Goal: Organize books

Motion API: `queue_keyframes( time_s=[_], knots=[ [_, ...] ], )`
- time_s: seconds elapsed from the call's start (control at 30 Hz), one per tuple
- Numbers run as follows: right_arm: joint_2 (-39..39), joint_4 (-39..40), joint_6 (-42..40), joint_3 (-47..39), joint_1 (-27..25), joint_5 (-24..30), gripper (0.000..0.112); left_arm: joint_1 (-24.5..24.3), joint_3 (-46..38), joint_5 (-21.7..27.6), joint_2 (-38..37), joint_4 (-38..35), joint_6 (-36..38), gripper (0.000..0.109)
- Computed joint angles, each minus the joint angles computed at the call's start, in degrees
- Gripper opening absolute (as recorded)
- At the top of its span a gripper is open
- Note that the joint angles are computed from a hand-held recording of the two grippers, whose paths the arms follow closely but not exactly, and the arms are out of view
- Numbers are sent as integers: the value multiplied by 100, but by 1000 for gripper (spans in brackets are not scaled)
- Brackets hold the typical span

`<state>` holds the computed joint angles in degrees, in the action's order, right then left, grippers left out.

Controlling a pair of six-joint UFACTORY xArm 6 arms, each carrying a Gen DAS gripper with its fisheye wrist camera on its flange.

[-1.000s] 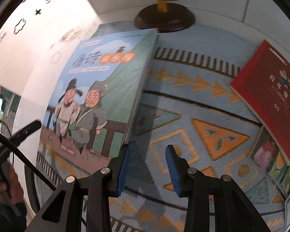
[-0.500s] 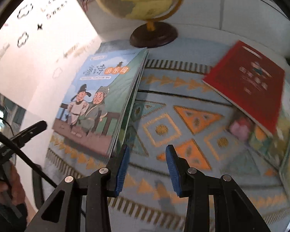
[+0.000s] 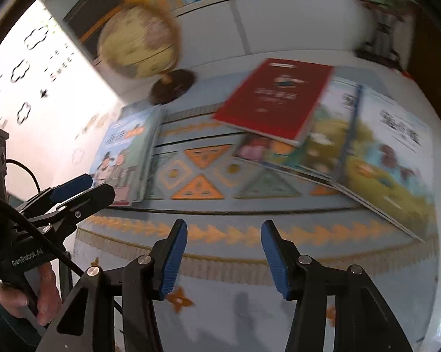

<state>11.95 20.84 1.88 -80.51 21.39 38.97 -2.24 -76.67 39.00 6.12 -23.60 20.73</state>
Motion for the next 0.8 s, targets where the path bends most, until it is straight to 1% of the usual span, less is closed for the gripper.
queue_keyframes(
  time_s=[0.13, 0.23, 0.3, 0.37, 0.43, 0.5, 0.53, 0.6, 0.63, 0.73, 0.8],
  knots=[
    [-352, 61, -142, 461, -402, 1, 51, -353, -334, 100, 261, 25, -228, 76],
    [-437, 144, -238, 592, -727, 12, 51, -622, -640, 156, 479, 82, -375, 76],
    [-425, 227, -267, 611, -990, 19, 51, -811, -869, 206, 654, 25, -342, 76],
    [-428, 249, -317, 674, -1251, -99, 51, -959, -1151, 318, 890, -144, -195, 76],
    [-390, 185, -306, 701, -1488, -190, 51, -1094, -1621, 580, 1284, -479, -28, 73],
    [-313, 603, -651, 665, -1718, -178, 47, -1181, -2115, 875, 1701, -878, 170, 70],
    [-253, 766, -753, 623, -1810, -143, 41, -1225, -2378, 1023, 1923, -989, 175, 70],
    [-86, 1104, -957, 519, -2010, -6, 39, -1309, -2808, 1190, 2288, -1051, 134, 69],
    [-5, 1284, -1060, 482, -2105, 45, 38, -1336, -3097, 1312, 2531, -1087, 95, 65],
    [212, 1633, -1226, 367, -2334, 272, 38, -1391, -3838, 1651, 3120, -1072, -77, 64],
    [346, 1766, -1293, 272, -2438, 427, 38, -1445, -4198, 1756, 3410, -868, -271, 64]
  ],
)
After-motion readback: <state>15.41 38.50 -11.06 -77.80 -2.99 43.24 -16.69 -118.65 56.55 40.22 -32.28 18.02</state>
